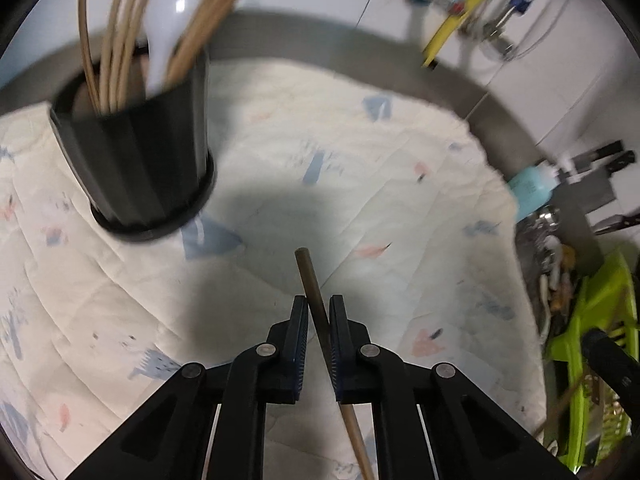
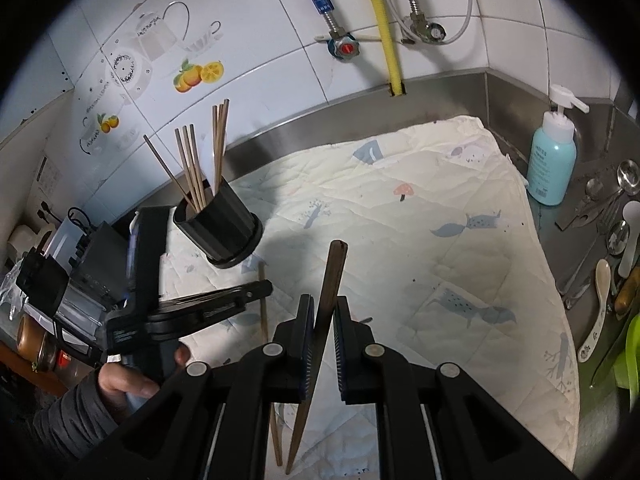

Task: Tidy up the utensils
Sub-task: 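Lift both chopsticks upright and carry them above the black pot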

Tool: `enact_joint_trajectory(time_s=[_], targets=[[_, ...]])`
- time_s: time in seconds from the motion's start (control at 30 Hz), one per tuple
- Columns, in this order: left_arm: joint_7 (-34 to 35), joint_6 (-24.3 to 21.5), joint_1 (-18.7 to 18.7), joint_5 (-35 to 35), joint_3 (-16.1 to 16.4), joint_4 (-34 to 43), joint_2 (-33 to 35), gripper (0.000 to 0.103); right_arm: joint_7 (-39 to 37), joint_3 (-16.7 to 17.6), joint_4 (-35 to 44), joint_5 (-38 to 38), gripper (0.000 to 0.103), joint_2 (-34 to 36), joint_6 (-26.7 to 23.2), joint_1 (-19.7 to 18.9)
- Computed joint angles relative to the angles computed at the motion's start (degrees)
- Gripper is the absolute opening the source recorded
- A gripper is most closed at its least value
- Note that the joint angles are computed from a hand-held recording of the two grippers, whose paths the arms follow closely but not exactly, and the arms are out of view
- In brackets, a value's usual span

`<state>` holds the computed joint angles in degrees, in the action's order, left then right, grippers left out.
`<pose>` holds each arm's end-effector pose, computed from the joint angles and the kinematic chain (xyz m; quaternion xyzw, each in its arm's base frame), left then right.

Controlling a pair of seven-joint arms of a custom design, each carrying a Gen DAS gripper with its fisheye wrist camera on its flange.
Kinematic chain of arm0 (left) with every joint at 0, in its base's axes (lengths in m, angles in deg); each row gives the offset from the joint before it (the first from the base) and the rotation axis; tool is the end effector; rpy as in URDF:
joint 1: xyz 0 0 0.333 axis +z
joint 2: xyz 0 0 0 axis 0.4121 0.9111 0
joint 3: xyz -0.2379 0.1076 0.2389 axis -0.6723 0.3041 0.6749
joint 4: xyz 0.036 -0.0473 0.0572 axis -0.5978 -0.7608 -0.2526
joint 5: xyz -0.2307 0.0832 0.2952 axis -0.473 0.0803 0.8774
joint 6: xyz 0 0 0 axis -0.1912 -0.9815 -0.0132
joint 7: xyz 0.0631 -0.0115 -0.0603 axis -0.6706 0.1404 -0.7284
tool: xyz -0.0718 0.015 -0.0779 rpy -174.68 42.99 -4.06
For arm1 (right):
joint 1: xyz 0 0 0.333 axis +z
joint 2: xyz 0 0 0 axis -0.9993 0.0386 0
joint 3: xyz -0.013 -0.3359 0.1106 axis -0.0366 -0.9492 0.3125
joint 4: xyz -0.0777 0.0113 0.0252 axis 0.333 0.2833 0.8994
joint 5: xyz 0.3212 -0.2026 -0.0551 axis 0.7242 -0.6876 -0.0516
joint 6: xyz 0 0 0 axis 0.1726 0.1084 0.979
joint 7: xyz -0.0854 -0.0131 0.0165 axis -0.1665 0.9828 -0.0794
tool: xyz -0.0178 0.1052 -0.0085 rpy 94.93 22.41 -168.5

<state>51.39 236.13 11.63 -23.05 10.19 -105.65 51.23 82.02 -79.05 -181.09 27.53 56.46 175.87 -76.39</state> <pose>0.5310 -0.2262 0.4631 -0.7560 0.5846 -0.2805 0.0896 0.4879 0.0284 0.5633 -0.7569 0.5429 -0.0408 0.3615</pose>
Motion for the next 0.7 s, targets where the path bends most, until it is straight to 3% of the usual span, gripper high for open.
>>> enact_joint_trajectory(time_s=[0.13, 0.33, 0.7], targets=[[-0.5, 4.7, 1.0, 2.0, -0.1, -3.1, -4.3, 0.009, -1.0, 0.3, 0.4, 0.8, 0.011, 0.1, 0.6, 0.5], [-3.4, 6.9, 5.8, 7.5, -3.4, -6.1, -11.1, 0.007, -2.2, 0.8, 0.6, 2.0, 0.010, 0.1, 1.7, 1.6], [1.4, 9.4, 15.6, 3.5, -8.7, -9.1, -21.4, 0.007, -3.7, 1.7, 1.9, 3.6, 0.009, 0.4, 4.0, 3.7]])
